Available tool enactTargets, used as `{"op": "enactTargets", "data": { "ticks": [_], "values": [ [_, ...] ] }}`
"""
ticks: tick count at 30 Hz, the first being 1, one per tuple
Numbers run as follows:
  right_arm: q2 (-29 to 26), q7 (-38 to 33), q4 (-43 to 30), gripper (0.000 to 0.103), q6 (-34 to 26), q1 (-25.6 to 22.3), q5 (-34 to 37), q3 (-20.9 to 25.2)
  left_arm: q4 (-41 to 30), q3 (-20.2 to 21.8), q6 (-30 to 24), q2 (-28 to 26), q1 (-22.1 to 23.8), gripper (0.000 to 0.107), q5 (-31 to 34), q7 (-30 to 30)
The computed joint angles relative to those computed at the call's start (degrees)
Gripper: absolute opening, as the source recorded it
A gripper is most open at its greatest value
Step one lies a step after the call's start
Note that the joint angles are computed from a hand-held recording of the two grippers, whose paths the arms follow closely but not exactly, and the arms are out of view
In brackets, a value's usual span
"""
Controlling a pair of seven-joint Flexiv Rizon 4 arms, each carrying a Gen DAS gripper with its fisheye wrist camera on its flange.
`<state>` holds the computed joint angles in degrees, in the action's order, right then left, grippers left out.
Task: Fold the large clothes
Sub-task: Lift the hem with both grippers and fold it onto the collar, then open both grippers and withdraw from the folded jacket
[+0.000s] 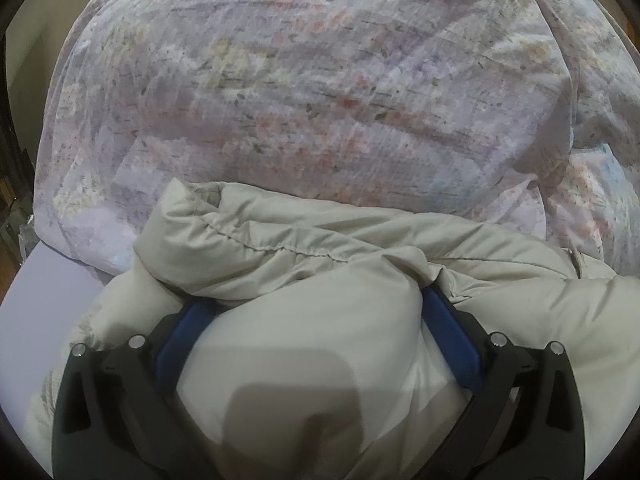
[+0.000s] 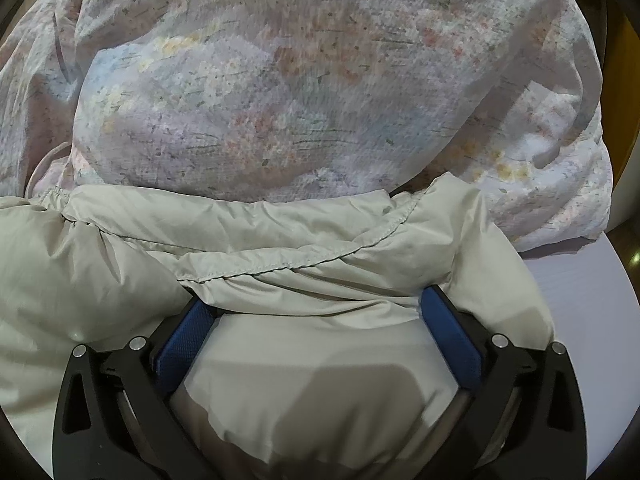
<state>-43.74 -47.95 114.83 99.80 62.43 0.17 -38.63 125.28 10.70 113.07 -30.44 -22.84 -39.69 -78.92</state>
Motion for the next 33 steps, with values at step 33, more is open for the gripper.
{"op": "enactTargets", "data": {
  "ticks": [33],
  "values": [
    [19.2, -2.14, 20.37, 0.102, 3.11, 6.68, 6.02, -3.11, 15.97, 8.33, -2.17, 15.94, -6.57, 0.101, 1.47, 4.93]
  ]
}}
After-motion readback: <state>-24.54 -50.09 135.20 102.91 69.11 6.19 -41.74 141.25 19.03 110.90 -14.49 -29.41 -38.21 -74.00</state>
